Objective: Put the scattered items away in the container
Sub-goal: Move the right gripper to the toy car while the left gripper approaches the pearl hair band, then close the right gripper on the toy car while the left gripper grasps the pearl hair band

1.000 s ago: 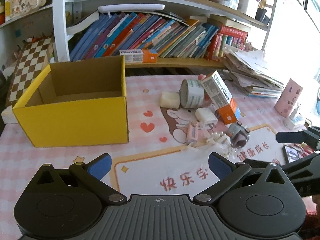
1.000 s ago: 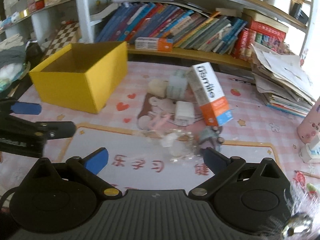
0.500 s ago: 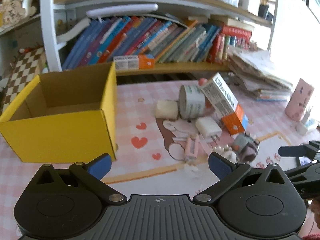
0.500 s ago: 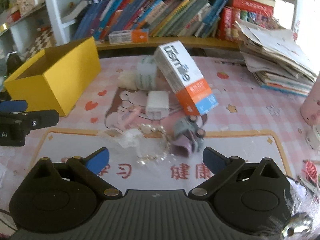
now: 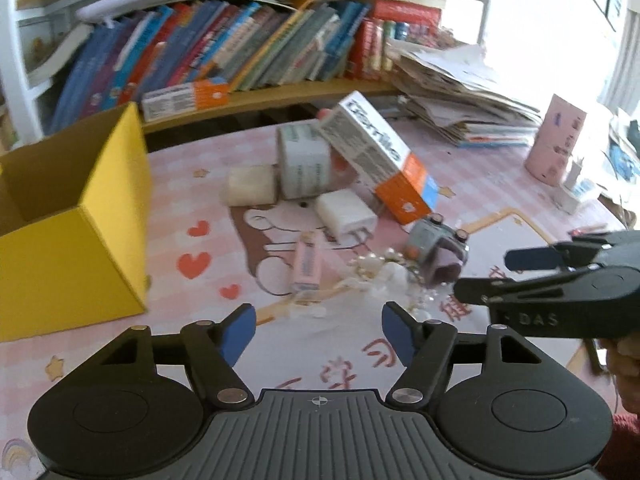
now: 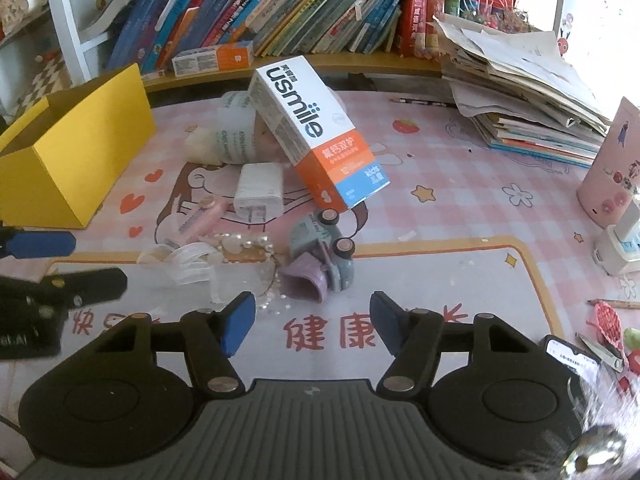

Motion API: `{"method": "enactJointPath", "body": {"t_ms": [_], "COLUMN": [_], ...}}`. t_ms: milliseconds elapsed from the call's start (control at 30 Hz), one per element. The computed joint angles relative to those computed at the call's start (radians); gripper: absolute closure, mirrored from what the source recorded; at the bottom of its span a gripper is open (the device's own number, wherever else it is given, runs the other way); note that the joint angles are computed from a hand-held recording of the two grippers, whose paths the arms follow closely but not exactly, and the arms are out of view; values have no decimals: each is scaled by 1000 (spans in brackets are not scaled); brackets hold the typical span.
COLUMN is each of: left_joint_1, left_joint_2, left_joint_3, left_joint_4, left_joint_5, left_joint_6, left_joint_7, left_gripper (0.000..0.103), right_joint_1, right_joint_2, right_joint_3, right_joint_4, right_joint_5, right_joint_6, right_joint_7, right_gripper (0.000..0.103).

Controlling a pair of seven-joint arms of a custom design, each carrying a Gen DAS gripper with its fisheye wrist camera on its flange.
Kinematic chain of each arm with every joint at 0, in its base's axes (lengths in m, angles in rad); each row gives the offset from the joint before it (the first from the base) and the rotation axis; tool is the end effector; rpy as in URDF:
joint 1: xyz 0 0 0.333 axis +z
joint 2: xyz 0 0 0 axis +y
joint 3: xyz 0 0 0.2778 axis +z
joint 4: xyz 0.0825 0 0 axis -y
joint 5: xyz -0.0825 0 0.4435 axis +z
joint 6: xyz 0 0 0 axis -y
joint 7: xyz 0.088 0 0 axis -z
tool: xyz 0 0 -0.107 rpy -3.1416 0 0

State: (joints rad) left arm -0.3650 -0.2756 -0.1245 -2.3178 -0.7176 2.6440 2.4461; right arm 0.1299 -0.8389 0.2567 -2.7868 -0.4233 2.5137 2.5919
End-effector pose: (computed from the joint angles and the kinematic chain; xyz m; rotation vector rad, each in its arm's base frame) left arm 0.5077 -0.2524 0.4501 -0.9854 2.5643 -1.0406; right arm 0.3978 0.1498 0.4399 -1.4449 2.1439 -0.7816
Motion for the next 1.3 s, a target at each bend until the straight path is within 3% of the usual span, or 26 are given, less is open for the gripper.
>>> {"method": "enactJointPath", "body": {"t_ms": [167, 267, 400, 467, 600, 833, 1033, 1067, 1300], "left_joint_1": [-3, 13, 28, 35, 50, 70, 80, 83, 90], "left_joint_2": [56, 105, 155, 175, 215, 271, 272, 269, 205], "left_joint_3": [-11, -33, -58, -68, -86, -112, -120, -118, -95], "left_joint_4": [56, 97, 139, 157, 190, 238, 234, 233, 184], "left_joint_5": [-8, 20, 42, 46, 69, 80, 67, 61, -25], "left_joint_6": [-35, -52, -61, -72, -89, -124, -118, -127, -126], "left_joint_7": [24, -3, -22, -29, -64, -113, -86, -82, -22], "left_gripper": [34, 46, 49, 52, 53, 64, 86, 92, 95], "right_joint_1": [-22, -28, -26, -28, -36, -53, -55, -57, -41], "right_joint_2": [23, 42, 82, 103, 128, 152, 161, 156, 127], "right_joint_3": [-10, -29, -55, -60, -65, -62, -65, -63, -63], "right_joint_4": [10, 14, 28, 39, 52, 62, 63, 59, 44], "right_joint_5": [-12, -8, 11, 21, 38, 41, 41, 38, 53], "right_joint_6": [12, 32, 63, 68, 67, 68, 94, 100, 118], "right_joint_7": [-8, -28, -80, -101, -120, -127, -134, -132, -153], "right_gripper": [40, 40, 40, 47, 51, 59, 74, 80, 81]}}
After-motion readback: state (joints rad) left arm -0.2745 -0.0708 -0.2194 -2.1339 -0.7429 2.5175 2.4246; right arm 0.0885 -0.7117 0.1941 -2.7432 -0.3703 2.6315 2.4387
